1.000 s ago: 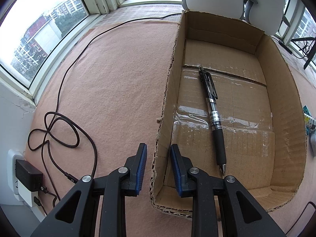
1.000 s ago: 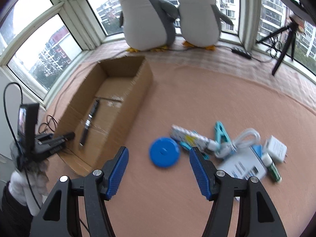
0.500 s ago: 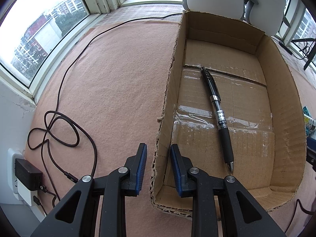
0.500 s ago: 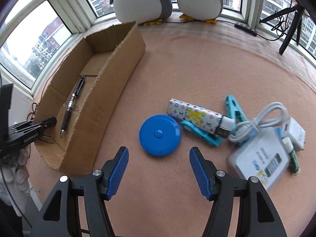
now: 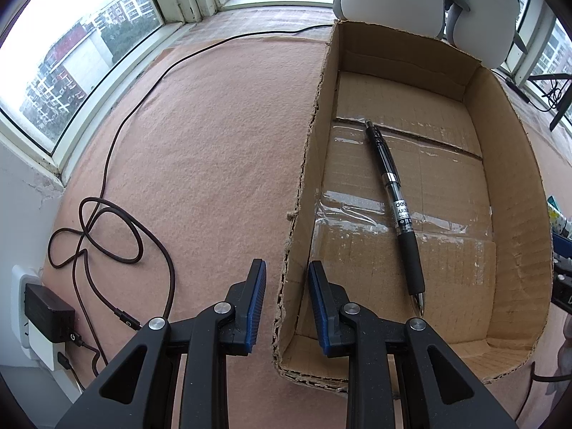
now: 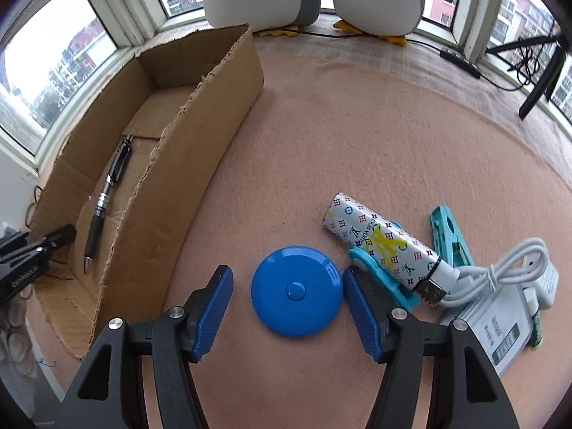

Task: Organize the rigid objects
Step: 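Move the right tool to the blue tape measure and close on it, then carry the blue tape measure into the box and release it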

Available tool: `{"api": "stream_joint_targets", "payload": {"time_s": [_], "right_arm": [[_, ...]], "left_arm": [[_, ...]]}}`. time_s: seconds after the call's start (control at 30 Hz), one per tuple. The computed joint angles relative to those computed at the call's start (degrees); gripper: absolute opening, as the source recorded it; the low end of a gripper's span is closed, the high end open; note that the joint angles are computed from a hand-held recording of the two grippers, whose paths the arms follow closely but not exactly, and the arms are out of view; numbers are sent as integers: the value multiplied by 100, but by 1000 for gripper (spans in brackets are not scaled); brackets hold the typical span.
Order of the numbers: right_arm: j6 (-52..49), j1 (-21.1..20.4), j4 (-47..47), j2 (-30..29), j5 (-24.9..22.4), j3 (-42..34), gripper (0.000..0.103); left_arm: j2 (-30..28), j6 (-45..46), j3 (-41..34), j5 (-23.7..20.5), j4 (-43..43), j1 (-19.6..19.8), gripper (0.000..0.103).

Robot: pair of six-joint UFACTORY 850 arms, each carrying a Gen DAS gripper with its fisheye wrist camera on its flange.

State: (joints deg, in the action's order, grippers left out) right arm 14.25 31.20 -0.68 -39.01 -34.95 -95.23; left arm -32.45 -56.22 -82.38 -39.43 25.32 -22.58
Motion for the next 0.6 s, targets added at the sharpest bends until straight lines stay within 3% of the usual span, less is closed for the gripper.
{"api": "stream_joint_targets", "payload": {"time_s": [0.13,0.6], "right_arm": [[82,37,-308,-11,-69,-25,47],[-151,32,27,291,133,247,46]], "left_arm": [[5,-14,23,22,19,4,26],[6,-80,38,19,86,-22,26]]}}
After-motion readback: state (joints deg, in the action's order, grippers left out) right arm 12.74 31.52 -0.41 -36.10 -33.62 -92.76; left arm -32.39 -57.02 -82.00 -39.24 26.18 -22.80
